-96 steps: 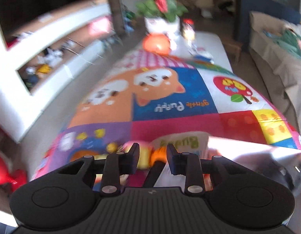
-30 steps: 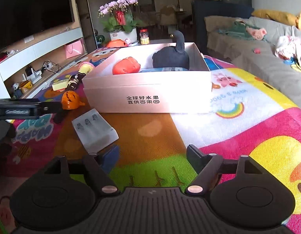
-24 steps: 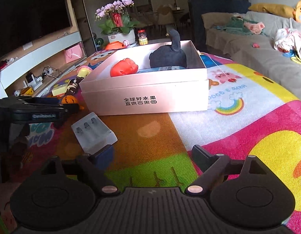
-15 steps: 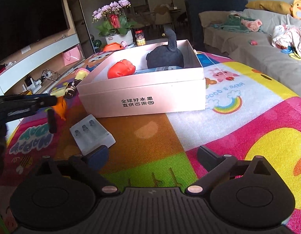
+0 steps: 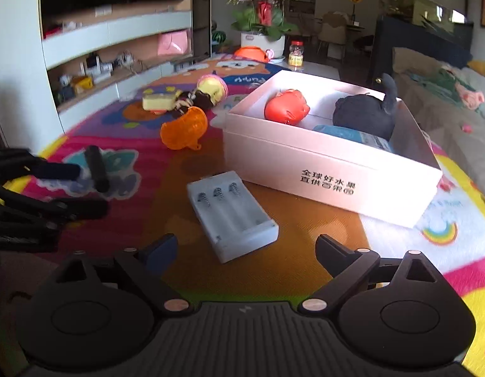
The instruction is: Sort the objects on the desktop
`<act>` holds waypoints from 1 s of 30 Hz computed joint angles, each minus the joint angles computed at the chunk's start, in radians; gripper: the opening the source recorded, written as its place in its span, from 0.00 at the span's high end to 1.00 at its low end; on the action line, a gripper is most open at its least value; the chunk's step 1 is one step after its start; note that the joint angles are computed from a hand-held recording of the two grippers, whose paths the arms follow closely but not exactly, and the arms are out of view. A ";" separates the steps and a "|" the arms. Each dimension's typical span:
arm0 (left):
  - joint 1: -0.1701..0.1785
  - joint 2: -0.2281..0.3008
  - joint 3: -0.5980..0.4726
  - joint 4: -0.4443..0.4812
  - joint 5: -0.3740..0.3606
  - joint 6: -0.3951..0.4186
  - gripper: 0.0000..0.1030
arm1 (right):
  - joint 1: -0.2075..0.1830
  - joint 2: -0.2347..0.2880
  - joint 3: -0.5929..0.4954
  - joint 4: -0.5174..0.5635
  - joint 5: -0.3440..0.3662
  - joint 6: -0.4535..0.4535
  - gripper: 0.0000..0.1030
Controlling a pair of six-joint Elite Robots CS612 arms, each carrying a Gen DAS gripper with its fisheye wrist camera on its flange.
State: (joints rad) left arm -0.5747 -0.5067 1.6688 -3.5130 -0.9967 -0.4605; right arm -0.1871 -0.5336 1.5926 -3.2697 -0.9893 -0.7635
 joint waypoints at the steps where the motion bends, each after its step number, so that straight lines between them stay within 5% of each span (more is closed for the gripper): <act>1: 0.002 -0.001 0.008 -0.013 0.003 -0.005 0.15 | 0.005 0.011 -0.009 -0.050 -0.043 0.022 0.11; 5: 0.006 -0.001 0.019 -0.022 0.014 -0.040 0.10 | 0.020 0.052 -0.032 -0.284 -0.210 0.117 0.11; 10: 0.013 0.007 0.017 -0.055 0.001 -0.050 0.08 | 0.001 -0.006 -0.014 -0.053 -0.027 0.147 0.00; 17: 0.021 0.001 0.037 -0.099 -0.011 -0.004 0.05 | 0.047 0.015 -0.087 0.139 -0.069 0.216 0.00; 19: 0.028 0.000 0.032 -0.095 -0.020 0.014 0.03 | 0.046 0.015 -0.082 0.129 -0.035 0.209 0.00; 22: 0.046 0.007 0.007 -0.091 -0.053 0.073 0.03 | 0.044 0.007 -0.056 0.112 -0.022 0.118 0.23; 26: 0.075 0.026 -0.052 -0.048 -0.109 0.140 0.03 | 0.020 -0.011 -0.026 0.122 0.004 0.078 0.23; 30: 0.110 0.041 -0.100 0.007 -0.215 0.125 0.03 | -0.016 -0.016 0.000 0.068 -0.022 0.125 0.23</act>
State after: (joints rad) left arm -0.4652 -0.4657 1.5689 -3.5057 -1.2116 -0.3354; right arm -0.2030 -0.5494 1.5924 -3.2019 -1.0113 -0.6385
